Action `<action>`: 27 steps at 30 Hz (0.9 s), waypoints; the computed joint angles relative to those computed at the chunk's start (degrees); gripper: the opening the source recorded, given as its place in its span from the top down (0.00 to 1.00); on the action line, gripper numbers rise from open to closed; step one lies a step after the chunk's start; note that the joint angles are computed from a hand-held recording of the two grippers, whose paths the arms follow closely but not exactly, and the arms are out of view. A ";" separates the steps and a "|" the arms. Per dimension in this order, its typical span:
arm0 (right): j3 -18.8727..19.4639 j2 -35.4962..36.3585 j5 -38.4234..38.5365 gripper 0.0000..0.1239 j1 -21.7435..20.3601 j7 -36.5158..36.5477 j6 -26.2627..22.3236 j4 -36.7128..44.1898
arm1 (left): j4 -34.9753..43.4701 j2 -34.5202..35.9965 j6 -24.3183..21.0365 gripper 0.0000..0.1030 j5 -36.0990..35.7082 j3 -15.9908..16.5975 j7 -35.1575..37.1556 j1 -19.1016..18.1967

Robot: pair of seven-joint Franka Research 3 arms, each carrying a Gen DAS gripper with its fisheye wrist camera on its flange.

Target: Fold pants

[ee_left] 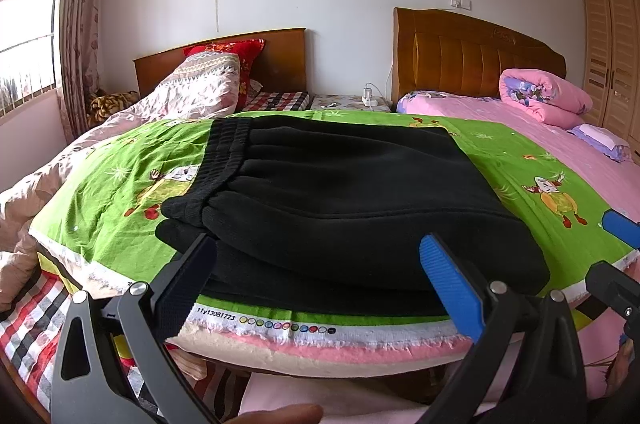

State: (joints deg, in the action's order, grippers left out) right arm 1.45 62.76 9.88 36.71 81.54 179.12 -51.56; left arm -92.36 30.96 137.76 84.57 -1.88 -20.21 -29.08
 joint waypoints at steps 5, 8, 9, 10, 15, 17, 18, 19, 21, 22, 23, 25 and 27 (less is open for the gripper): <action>0.12 -0.03 -0.01 0.20 -0.03 -0.12 0.06 -0.12 | 0.24 0.16 -0.13 0.01 -0.32 0.00 0.34 -0.09; 0.09 -0.08 0.03 0.20 -0.03 -0.10 0.06 -0.18 | 0.15 0.12 -0.12 0.01 -0.36 0.05 0.34 -0.12; 0.05 -0.11 0.05 0.20 0.03 -0.06 0.09 -0.26 | 0.26 0.17 -0.11 0.01 -0.37 0.05 0.35 -0.13; 0.08 -0.12 0.04 0.20 -0.03 -0.10 0.05 -0.22 | 0.13 0.10 -0.10 0.01 -0.34 0.08 0.30 -0.13; 0.01 -0.19 0.07 0.20 0.07 -0.06 0.12 -0.38 | 0.30 0.32 -0.74 0.01 -0.34 0.18 0.23 -0.44; -0.08 -0.22 0.10 0.20 0.10 0.03 0.08 -0.38 | 0.12 0.26 -1.08 0.01 -0.15 0.21 0.03 -0.54; -0.12 -0.23 0.10 0.20 0.12 0.07 0.11 -0.41 | 0.14 0.28 -1.25 0.01 -0.13 0.19 0.07 -0.56; -0.11 -0.23 0.09 0.20 0.12 0.07 0.11 -0.41 | -0.03 0.19 -1.43 0.01 0.01 0.21 -0.08 -0.62; 0.38 -0.13 -0.02 0.20 -0.15 -0.30 0.05 -0.27 | -0.07 0.16 -1.54 0.01 0.17 0.17 -0.16 -0.59; 0.66 -0.05 -0.06 0.20 -0.30 -0.54 0.00 -0.17 | -0.05 0.20 -1.63 0.01 0.22 0.13 -0.15 -0.60; 0.85 -0.01 -0.06 0.20 -0.38 -0.73 0.01 -0.18 | 0.18 0.34 -1.84 0.01 0.03 0.07 0.20 -0.58; 1.25 0.09 -0.03 0.20 -0.60 -1.17 -0.05 -0.10 | 0.33 0.43 -2.07 0.01 -0.09 0.04 0.49 -0.64; 1.13 0.05 0.11 0.20 -0.51 -1.19 -0.02 -0.17 | 0.36 0.48 -2.60 0.01 -0.34 0.06 0.75 -0.75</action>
